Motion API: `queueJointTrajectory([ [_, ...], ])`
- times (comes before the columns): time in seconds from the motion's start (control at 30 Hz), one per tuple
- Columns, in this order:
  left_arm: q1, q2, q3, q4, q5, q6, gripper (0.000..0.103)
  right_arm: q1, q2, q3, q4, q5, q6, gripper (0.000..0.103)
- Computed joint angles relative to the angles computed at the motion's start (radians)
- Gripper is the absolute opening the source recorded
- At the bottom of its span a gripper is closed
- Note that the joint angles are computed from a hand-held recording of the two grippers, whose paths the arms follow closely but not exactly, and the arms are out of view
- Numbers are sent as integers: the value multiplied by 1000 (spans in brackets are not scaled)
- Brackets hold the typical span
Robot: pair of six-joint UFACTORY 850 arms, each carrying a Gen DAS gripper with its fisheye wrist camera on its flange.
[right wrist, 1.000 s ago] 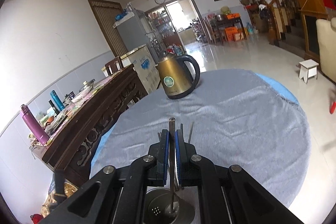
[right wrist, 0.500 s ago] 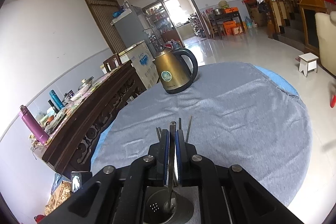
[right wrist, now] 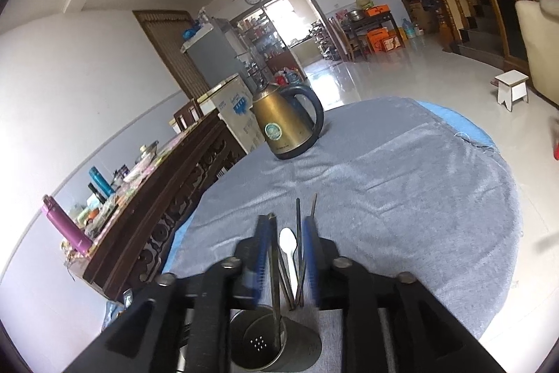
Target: Organize utensils
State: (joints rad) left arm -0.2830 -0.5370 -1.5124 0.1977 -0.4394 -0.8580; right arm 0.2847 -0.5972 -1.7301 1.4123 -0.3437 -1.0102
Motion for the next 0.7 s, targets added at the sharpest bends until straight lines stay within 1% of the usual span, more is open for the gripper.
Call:
queueJointTrajectory([
  [0.13,0,29,11,32,18,-42,5,-1,10,16,61,13,-58,32],
  [0.2,-5,56,26,76,37,-89,5,1,12,18,64,23,-63,32],
  [0.27,-14,60,14,133,51,-144,5,-1,9,16,60,22,-54,32],
  [0.37,-28,104,26,279,79,-272,5,-3,13,22,79,30,-65,32],
  [0.53,-58,164,32,589,108,-547,5,-5,25,42,144,47,-129,32],
  [0.7,-86,192,28,809,123,-742,5,-9,26,47,158,48,-136,32],
])
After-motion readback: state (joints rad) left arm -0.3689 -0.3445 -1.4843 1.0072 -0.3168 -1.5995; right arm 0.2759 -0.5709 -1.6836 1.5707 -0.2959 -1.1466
